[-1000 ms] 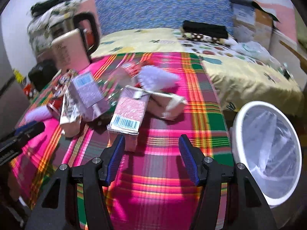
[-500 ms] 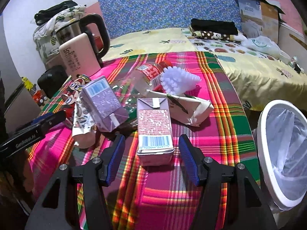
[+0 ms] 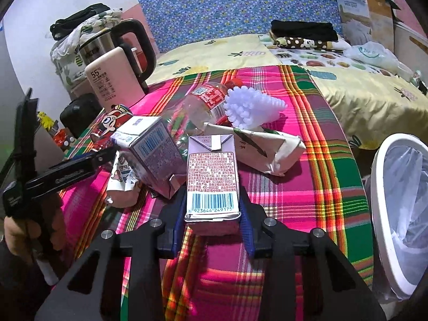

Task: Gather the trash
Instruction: 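Grasp the milk carton with the right tool while the left tool grasps the red can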

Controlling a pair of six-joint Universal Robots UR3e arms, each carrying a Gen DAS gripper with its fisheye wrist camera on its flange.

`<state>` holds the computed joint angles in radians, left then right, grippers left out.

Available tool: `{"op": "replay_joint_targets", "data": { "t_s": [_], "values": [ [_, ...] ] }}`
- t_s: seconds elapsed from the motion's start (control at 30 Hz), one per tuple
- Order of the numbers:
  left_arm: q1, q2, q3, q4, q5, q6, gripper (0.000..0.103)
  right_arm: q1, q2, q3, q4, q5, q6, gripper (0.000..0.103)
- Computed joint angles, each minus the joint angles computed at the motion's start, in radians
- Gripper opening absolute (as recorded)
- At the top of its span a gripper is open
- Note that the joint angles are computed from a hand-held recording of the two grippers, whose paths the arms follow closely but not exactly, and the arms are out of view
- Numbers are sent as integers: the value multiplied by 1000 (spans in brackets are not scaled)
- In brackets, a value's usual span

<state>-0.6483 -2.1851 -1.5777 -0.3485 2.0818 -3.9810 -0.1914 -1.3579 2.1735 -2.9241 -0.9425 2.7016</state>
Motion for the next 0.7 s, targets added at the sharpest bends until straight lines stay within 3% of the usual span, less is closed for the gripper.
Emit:
{"op": "replay_joint_targets", "data": {
  "t_s": [0.27, 0.7],
  "values": [
    [-47, 31, -46, 34, 47, -33, 54, -52, -68, 47, 39, 45, -48, 36],
    [-194, 90, -68, -34, 142, -156, 54, -151, -212, 146, 146, 106, -156, 35]
  ]
}}
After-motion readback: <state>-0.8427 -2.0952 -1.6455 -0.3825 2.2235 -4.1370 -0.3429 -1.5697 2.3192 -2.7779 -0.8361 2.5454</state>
